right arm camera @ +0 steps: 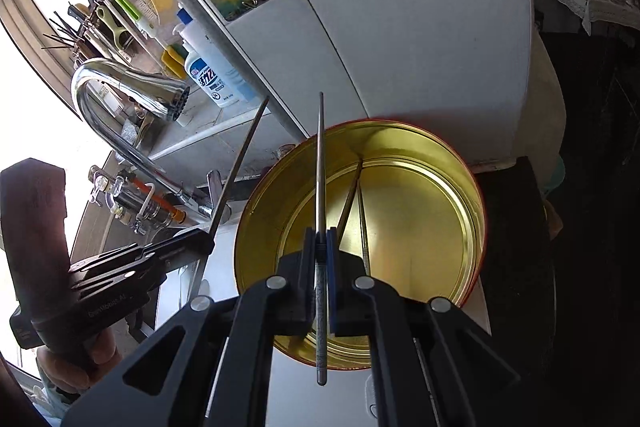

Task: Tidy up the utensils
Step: 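Lift both chopsticks over the red tin, lower them inside and open both tools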

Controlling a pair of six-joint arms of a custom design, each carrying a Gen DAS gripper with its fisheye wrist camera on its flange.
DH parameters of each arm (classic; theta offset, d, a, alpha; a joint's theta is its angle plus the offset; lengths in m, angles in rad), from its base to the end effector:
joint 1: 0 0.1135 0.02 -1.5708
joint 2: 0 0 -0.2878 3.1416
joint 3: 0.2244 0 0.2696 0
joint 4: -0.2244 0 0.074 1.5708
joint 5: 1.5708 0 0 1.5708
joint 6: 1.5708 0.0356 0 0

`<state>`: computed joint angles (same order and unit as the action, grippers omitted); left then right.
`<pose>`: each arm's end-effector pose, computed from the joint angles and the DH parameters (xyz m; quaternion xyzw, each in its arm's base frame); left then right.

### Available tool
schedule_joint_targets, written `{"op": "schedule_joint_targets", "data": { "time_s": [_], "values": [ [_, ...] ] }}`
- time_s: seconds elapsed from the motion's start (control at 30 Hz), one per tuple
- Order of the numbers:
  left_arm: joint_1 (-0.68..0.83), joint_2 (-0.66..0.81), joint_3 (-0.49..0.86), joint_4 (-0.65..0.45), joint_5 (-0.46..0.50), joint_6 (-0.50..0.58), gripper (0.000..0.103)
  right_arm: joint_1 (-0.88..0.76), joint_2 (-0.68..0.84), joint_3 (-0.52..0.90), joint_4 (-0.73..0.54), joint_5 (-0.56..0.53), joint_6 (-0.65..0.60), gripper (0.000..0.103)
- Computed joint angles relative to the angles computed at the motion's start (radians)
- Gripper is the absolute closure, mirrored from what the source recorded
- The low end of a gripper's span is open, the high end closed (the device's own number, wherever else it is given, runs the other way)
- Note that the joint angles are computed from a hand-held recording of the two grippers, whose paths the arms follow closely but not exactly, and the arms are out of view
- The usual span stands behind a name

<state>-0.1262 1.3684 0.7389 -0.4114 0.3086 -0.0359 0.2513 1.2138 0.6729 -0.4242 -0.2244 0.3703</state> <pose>0.2610 -0.0440 0.1961 0.0833 0.9509 -0.1688 0.2459 0.2281 0.0667 0.2099 0.0231 0.9488 0.1924 0.2495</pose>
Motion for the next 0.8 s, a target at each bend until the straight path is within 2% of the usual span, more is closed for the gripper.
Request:
{"op": "schedule_joint_targets", "data": {
  "time_s": [0.1, 0.2, 0.4, 0.57, 0.8],
  "values": [
    [-0.039, 0.127, 0.059, 0.022, -0.027, -0.001, 0.097, -0.011, 0.131, 0.039, 0.013, -0.002, -0.009, 0.097],
    [-0.088, 0.228, 0.112, 0.017, -0.088, 0.018, 0.097, -0.013, 0.243, 0.078, 0.013, 0.045, -0.025, 0.097],
    [-0.109, 0.388, 0.197, 0.005, -0.165, 0.063, 0.097, -0.041, 0.392, 0.129, -0.013, 0.065, -0.094, 0.097],
    [-0.119, 0.470, 0.241, -0.002, -0.189, 0.082, 0.097, -0.067, 0.484, 0.172, -0.032, 0.039, -0.127, 0.097],
    [-0.114, 0.513, 0.250, 0.005, -0.189, 0.094, 0.097, -0.081, 0.535, 0.213, -0.052, 0.031, -0.152, 0.097]
  ]
}}
